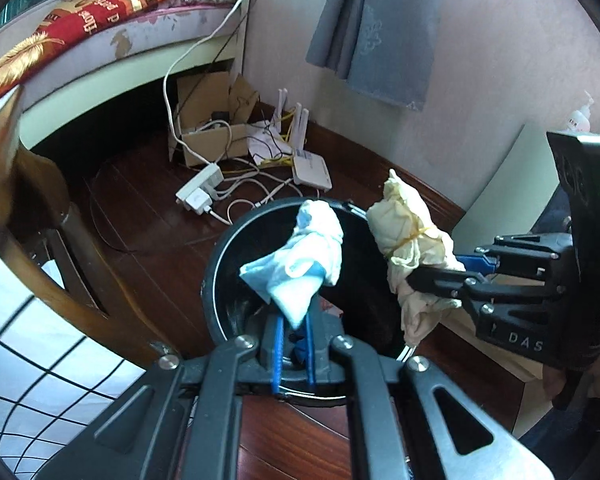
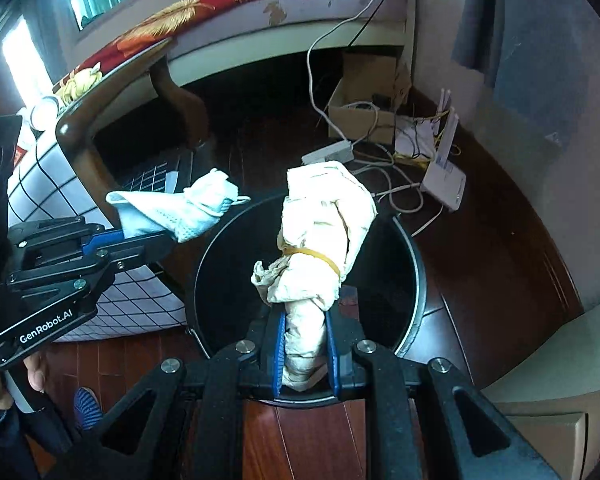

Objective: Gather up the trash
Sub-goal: 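Open both grippers to drop the cloth and bundle into the bin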

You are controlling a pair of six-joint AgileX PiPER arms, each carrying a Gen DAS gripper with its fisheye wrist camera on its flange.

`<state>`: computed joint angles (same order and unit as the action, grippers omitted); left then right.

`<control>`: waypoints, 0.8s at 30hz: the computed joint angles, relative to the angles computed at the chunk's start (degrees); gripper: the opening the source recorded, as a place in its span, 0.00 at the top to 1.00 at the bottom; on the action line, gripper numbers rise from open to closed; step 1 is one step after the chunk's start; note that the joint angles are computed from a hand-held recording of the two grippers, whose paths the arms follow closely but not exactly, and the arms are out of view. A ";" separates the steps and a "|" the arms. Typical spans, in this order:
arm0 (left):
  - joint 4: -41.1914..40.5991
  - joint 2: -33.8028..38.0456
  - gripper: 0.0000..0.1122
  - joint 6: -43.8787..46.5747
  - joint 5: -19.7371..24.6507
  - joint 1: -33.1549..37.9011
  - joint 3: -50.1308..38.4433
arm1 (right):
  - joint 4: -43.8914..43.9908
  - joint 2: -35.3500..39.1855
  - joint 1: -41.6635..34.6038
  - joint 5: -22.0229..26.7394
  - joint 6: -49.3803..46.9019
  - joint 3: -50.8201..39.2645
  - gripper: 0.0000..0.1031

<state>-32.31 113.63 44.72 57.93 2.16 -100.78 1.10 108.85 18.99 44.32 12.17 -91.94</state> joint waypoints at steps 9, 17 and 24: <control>2.41 4.25 0.90 -2.07 2.17 -0.43 -3.26 | 2.24 4.76 -0.13 0.79 -3.40 -2.96 0.82; 9.75 4.14 0.09 -8.30 -4.47 -1.14 0.04 | -9.82 7.87 0.46 3.97 5.66 -3.95 0.00; 9.23 -0.57 0.08 -6.05 -8.37 0.01 6.50 | -15.58 6.18 0.72 5.82 12.03 -4.76 0.00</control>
<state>-23.08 113.06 38.66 49.57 2.17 -94.28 -14.48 115.03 19.71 50.13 24.20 -96.69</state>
